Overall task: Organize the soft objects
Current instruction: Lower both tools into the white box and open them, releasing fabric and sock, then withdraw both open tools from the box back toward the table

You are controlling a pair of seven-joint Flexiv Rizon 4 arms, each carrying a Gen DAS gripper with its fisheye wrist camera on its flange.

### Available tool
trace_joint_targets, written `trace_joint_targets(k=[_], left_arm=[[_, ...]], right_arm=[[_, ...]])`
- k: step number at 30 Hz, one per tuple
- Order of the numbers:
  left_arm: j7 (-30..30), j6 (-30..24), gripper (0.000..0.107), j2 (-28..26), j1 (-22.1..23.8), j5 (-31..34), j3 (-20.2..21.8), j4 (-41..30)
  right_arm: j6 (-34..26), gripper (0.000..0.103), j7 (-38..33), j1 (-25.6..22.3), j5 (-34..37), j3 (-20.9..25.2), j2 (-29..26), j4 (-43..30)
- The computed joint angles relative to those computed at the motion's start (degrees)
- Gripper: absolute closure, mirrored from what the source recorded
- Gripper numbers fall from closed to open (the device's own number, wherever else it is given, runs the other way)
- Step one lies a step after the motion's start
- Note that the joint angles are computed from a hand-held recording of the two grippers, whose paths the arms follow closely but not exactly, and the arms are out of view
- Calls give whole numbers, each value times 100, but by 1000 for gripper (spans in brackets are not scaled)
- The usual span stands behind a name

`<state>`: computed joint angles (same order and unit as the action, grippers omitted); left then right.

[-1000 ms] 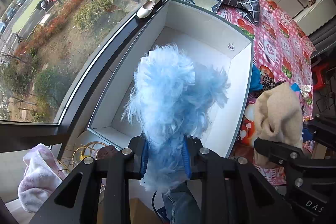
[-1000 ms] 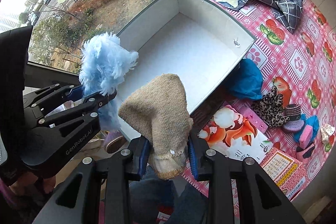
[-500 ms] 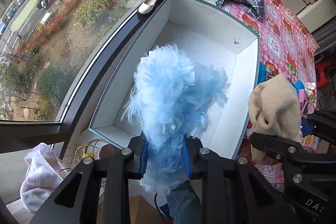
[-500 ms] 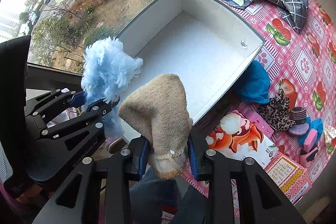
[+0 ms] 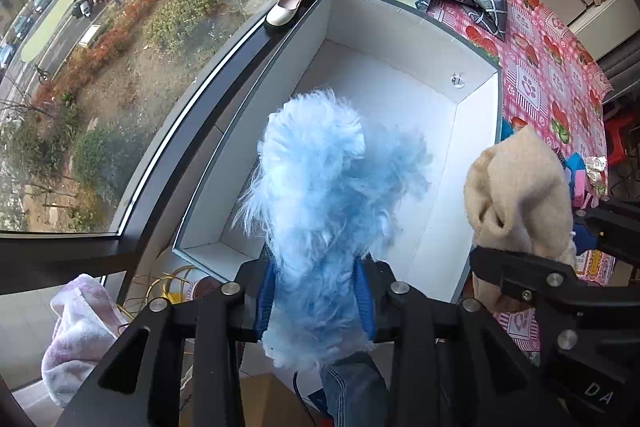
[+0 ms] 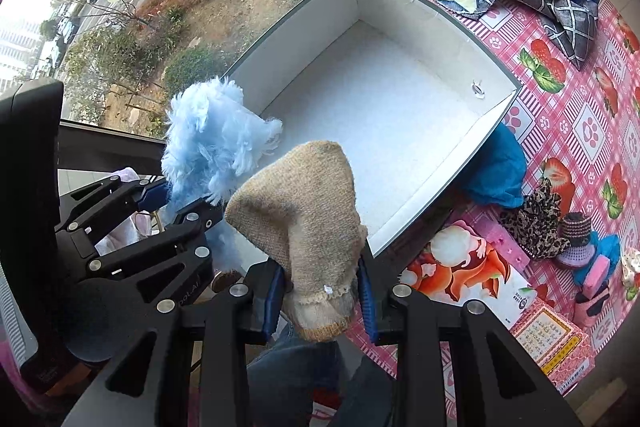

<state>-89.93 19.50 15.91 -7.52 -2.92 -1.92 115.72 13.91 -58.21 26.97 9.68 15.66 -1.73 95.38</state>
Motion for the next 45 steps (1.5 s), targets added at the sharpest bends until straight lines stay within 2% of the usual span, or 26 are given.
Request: trace_joint_targets(k=[3,5,7,10,11,13,19,29,30,32,39,45], left_arm=[[-70,19,49,26,31,151,-27,-19],[-75,57,41,48,47,145,5,4],[-136,128,25,79,69,145,19,40],[-163,104,23,67,87,160,5,16],[-186,78,21,60,90,189,-13,-2],[-194,51,13,30,75,180,-29,-30],[-171,-122,13,-55,33,96,-39,-133],[-183,38,12,-13,-29,33,-52,-177],[-166,29,5,-40,-42,-8,-59,-208],[-90,43,4,-71,-83,-80,-72,-260],[197,107,4,-388,-334,-272,-273,-631],[487,88,4,-876,-659,-263,-526,-1126]], right_arm=[[25,64,16,20,-66,9,2,-3],[4,47,89,27,-222,6,26,24],[97,35,138,-16,-182,-14,95,100],[243,15,271,-62,-168,-32,180,182],[313,14,314,-72,-171,-34,205,209],[334,14,363,-77,-156,-38,218,203],[280,14,396,-95,-68,-43,264,207],[265,14,565,-185,0,-77,491,357],[242,14,590,-200,10,-85,522,373],[164,14,650,-232,14,-99,595,410],[173,14,954,-533,149,-257,1139,738],[-96,14,1222,-967,169,-507,1887,1113]])
